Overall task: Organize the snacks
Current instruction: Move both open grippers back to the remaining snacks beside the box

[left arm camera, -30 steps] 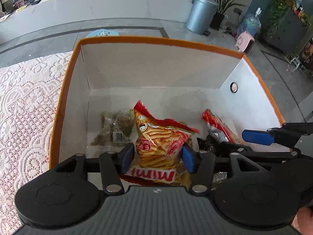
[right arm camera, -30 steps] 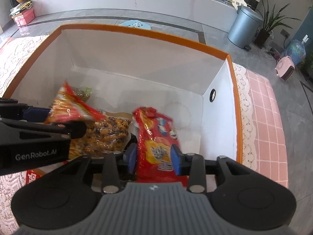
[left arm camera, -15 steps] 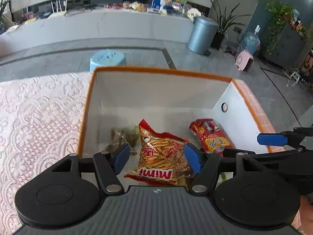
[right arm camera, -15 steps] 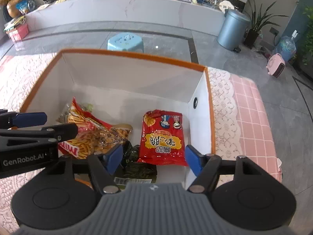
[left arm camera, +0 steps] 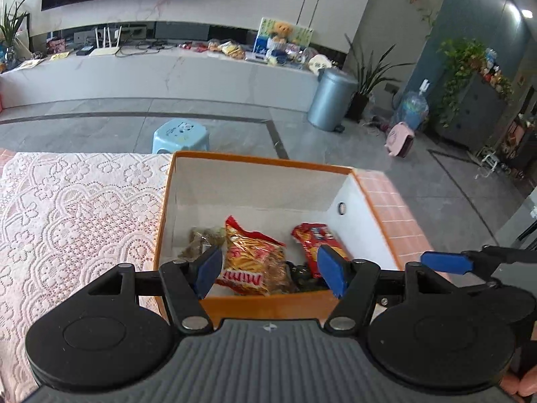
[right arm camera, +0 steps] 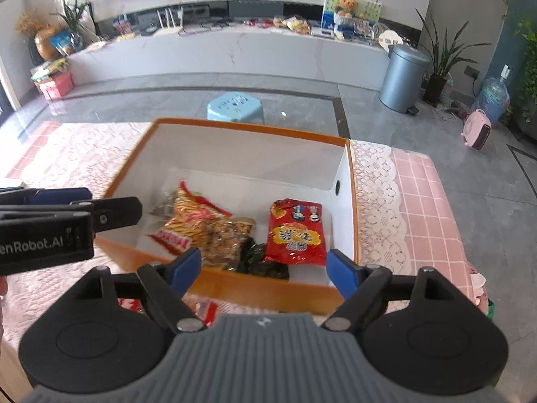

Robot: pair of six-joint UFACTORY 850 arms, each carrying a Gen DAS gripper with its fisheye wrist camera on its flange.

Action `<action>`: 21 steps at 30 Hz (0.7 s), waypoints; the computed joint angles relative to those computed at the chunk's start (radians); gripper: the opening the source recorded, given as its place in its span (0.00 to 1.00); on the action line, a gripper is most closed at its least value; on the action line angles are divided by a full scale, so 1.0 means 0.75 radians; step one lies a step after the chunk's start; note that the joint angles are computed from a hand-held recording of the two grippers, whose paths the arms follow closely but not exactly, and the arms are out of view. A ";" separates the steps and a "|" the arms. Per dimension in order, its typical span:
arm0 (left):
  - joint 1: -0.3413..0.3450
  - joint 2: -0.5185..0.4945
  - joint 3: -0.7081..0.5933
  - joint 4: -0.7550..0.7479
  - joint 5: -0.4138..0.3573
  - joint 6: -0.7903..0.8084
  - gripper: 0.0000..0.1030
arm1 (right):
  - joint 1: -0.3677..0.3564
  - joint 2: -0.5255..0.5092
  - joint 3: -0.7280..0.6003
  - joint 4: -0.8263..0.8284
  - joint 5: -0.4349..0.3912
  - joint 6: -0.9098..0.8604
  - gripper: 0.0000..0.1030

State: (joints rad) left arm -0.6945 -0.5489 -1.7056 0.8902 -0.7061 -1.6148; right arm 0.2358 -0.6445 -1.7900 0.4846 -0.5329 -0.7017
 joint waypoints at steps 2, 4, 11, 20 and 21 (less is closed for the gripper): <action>-0.028 0.023 0.018 0.044 -0.011 -0.040 0.74 | -0.015 0.065 0.086 0.096 0.020 -0.091 0.78; -0.059 0.048 0.042 0.095 -0.025 -0.089 0.74 | -0.029 0.132 0.175 0.206 0.043 -0.190 0.78; -0.161 0.103 0.134 0.297 -0.105 -0.257 0.78 | -0.097 0.363 0.537 0.886 0.144 -0.808 0.78; -0.236 0.119 0.258 0.447 -0.123 -0.423 0.79 | -0.162 0.524 0.875 1.560 0.141 -1.482 0.78; -0.237 0.126 0.280 0.450 -0.109 -0.440 0.79 | -0.167 0.529 0.896 1.591 0.144 -1.516 0.78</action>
State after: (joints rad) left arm -0.8722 -0.4541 -1.4958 1.2279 -0.7878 -1.9449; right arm 0.1104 -0.2475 -1.1181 1.6781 -0.4253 -1.8390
